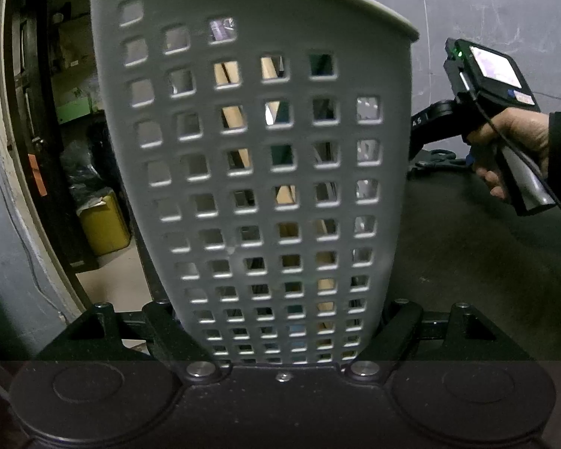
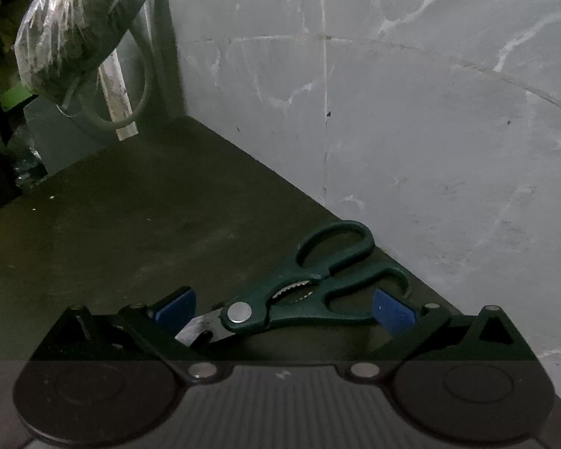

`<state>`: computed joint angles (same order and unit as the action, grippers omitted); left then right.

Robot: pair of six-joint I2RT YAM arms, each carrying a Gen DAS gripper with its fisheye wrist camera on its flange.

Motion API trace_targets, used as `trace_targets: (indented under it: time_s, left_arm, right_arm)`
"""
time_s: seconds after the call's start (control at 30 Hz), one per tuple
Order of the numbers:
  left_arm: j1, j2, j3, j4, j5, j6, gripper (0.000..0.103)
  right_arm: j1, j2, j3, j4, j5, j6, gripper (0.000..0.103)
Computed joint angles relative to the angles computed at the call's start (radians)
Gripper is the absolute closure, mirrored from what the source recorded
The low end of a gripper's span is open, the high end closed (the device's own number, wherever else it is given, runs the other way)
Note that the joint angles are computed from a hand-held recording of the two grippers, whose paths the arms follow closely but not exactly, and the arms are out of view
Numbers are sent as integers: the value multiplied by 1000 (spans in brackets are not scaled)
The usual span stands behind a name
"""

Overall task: Organize utensils
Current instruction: 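Lower the right gripper onto the scissors and close on the pivot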

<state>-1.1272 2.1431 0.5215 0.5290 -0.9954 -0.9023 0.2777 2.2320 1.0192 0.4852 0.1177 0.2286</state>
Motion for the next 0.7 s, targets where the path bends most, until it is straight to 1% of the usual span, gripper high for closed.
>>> trace_targets:
  time_s: [0.2, 0.43, 0.57, 0.6, 0.63, 0.7]
  left_arm:
    - [0, -5, -17, 20, 1, 7, 22]
    - [0, -5, -17, 20, 1, 7, 22]
    - [0, -5, -17, 20, 0, 7, 22]
    - [0, -5, -17, 20, 1, 7, 22]
    - [0, -5, -17, 19, 1, 6, 22]
    - [1, -8, -14, 10, 1, 6, 22]
  right_arm:
    - [13, 32, 38, -12, 37, -28, 1]
    - [26, 45, 34, 5, 59, -62, 1]
    - [16, 32, -2, 28, 18, -103, 1]
    - [4, 31, -3, 9, -26, -104, 1]
    - [-4, 29, -23, 40, -48, -106, 1]
    - [-6, 23, -50, 68, -60, -139, 1]
